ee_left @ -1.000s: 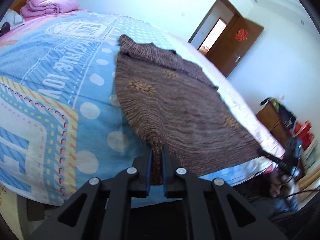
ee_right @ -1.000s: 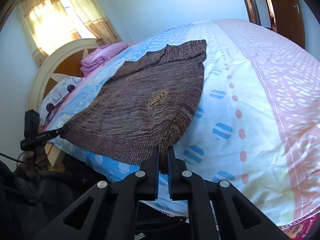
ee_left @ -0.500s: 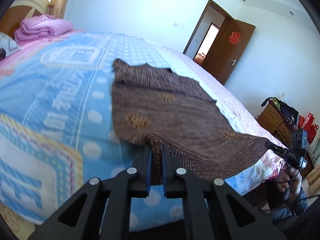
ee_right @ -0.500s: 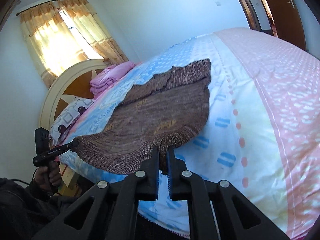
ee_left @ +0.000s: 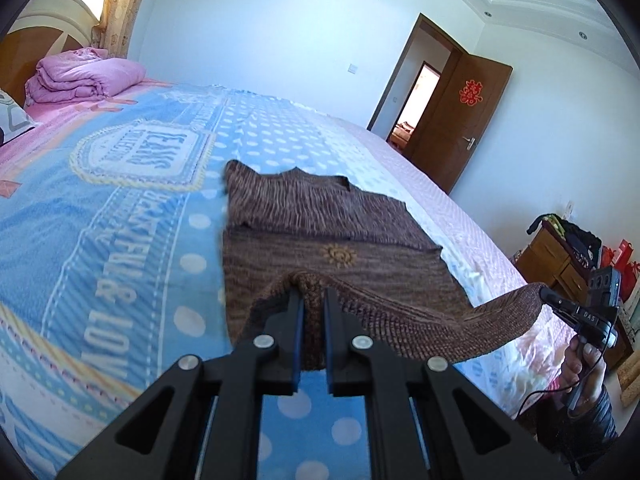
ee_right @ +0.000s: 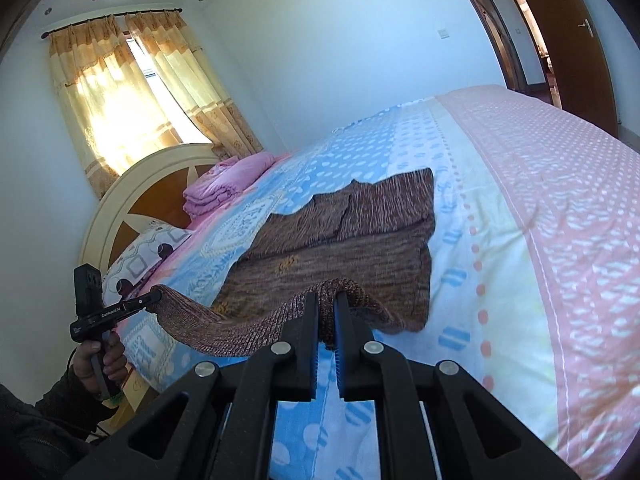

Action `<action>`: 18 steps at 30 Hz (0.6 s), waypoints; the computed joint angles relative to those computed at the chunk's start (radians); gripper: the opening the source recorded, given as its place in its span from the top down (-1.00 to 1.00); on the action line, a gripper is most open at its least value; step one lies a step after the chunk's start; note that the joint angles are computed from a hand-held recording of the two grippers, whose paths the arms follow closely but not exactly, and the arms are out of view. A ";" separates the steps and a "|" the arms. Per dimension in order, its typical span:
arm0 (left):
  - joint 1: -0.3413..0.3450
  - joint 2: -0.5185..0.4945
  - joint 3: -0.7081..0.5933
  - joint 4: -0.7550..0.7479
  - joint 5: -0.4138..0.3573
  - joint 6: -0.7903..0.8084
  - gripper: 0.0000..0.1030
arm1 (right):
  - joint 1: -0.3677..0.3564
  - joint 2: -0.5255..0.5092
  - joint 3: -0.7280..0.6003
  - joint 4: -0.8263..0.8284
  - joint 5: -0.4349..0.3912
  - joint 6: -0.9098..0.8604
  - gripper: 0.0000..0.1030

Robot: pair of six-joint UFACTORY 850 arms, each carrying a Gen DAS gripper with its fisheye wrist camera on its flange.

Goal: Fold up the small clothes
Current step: 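Lift the hem with both tools and fold it toward the collar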

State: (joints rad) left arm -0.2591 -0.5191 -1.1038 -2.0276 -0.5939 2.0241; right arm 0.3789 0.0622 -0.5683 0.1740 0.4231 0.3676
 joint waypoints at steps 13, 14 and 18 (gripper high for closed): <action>-0.014 -0.178 -0.299 0.126 0.037 -0.223 0.83 | -0.124 -0.166 -0.225 -0.228 -0.017 0.164 0.88; -0.015 -0.186 -0.318 0.129 0.043 -0.227 0.83 | -0.132 -0.181 -0.246 -0.245 -0.020 0.179 0.88; -0.014 -0.233 -0.411 0.180 0.059 -0.308 0.83 | -0.154 -0.232 -0.326 -0.288 -0.041 0.197 0.88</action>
